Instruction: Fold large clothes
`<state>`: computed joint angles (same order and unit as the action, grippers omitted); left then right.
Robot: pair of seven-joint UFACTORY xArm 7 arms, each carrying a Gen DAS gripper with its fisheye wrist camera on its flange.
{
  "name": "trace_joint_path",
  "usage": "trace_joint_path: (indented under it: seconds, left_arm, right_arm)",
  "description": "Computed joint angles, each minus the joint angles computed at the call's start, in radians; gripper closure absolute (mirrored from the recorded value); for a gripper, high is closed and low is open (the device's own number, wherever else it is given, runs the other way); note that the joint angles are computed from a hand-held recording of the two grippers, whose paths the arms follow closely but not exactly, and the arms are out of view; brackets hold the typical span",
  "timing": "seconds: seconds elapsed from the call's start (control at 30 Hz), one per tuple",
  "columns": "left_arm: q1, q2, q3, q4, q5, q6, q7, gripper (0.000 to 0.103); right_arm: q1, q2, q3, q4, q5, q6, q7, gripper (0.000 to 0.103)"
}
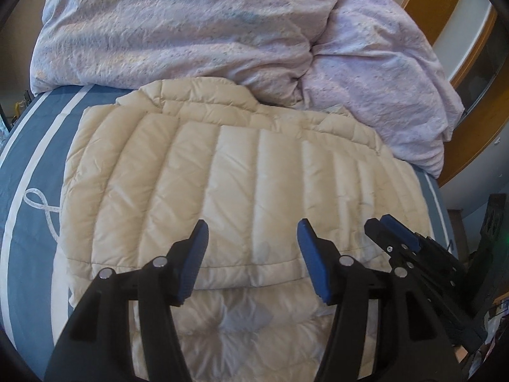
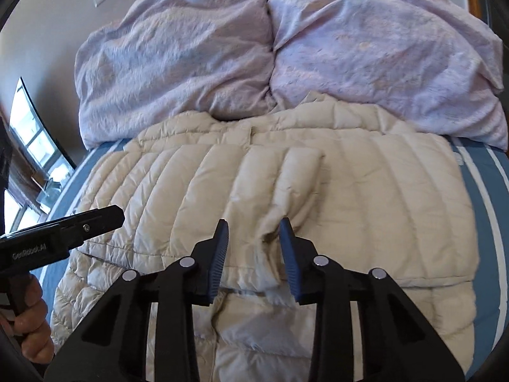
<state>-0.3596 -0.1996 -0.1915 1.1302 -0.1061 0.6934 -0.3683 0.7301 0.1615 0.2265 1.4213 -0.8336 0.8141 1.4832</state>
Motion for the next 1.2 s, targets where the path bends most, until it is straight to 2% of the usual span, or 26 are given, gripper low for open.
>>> trace_joint_path:
  seconds: [0.13, 0.2, 0.23, 0.33, 0.4, 0.43, 0.47, 0.5, 0.53, 0.63, 0.73, 0.97, 1.07, 1.2]
  left_arm:
    - [0.007, 0.006, -0.001, -0.009, 0.022, 0.003, -0.007, 0.045]
    - [0.013, 0.007, -0.008, -0.013, 0.056, 0.005, -0.022, 0.045]
    - [0.016, 0.005, -0.012, -0.018, 0.076, 0.005, -0.031, 0.045]
    - [0.022, -0.011, -0.017, -0.039, 0.121, 0.006, -0.047, 0.045]
    - [0.022, -0.036, -0.014, -0.062, 0.129, 0.006, -0.043, 0.042]
    - [0.023, -0.053, -0.012, -0.077, 0.129, 0.005, -0.040, 0.038]
    - [0.024, -0.078, -0.008, -0.099, 0.129, 0.001, -0.033, 0.034]
    - [0.027, -0.102, -0.005, -0.119, 0.131, -0.001, -0.026, 0.032]
    - [0.031, -0.125, -0.005, -0.137, 0.136, 0.002, -0.022, 0.031]
    - [0.042, -0.207, 0.007, -0.203, 0.136, 0.024, 0.005, 0.029]
    - [0.051, -0.323, 0.032, -0.293, 0.117, 0.067, 0.051, 0.028]
    - [0.077, -0.686, 0.117, -0.541, 0.050, 0.217, 0.173, 0.028]
    - [0.093, -0.798, 0.141, -0.603, 0.009, 0.274, 0.196, 0.028]
    - [0.120, -0.927, 0.162, -0.669, -0.033, 0.357, 0.210, 0.029]
  right_arm:
    - [-0.008, 0.036, -0.009, 0.017, 0.053, 0.014, -0.033, 0.068]
    - [-0.011, 0.064, -0.015, 0.035, 0.112, 0.074, -0.062, 0.069]
    - [-0.022, 0.066, -0.020, 0.021, 0.148, 0.064, -0.064, 0.069]
    - [-0.026, 0.049, -0.032, -0.007, 0.158, 0.038, -0.035, 0.069]
    - [-0.029, 0.036, -0.029, -0.018, 0.169, 0.025, -0.033, 0.064]
    - [-0.031, 0.026, -0.026, -0.026, 0.176, 0.018, -0.036, 0.054]
    - [-0.035, 0.005, -0.021, -0.047, 0.186, 0.000, -0.034, 0.039]
    - [-0.039, -0.017, -0.018, -0.069, 0.187, -0.014, -0.027, 0.033]
    - [-0.038, -0.053, -0.013, -0.101, 0.171, -0.024, 0.000, 0.025]
    - [-0.054, -0.135, 0.021, -0.165, 0.173, -0.012, 0.022, 0.023]
    - [-0.078, -0.255, 0.064, -0.261, 0.256, 0.012, 0.003, 0.022]
    - [-0.069, -0.601, 0.168, -0.520, 0.439, 0.182, -0.027, 0.018]
    - [-0.039, -0.757, 0.193, -0.646, 0.557, 0.209, 0.000, 0.018]
    - [-0.013, -0.895, 0.234, -0.765, 0.682, 0.188, 0.035, 0.018]
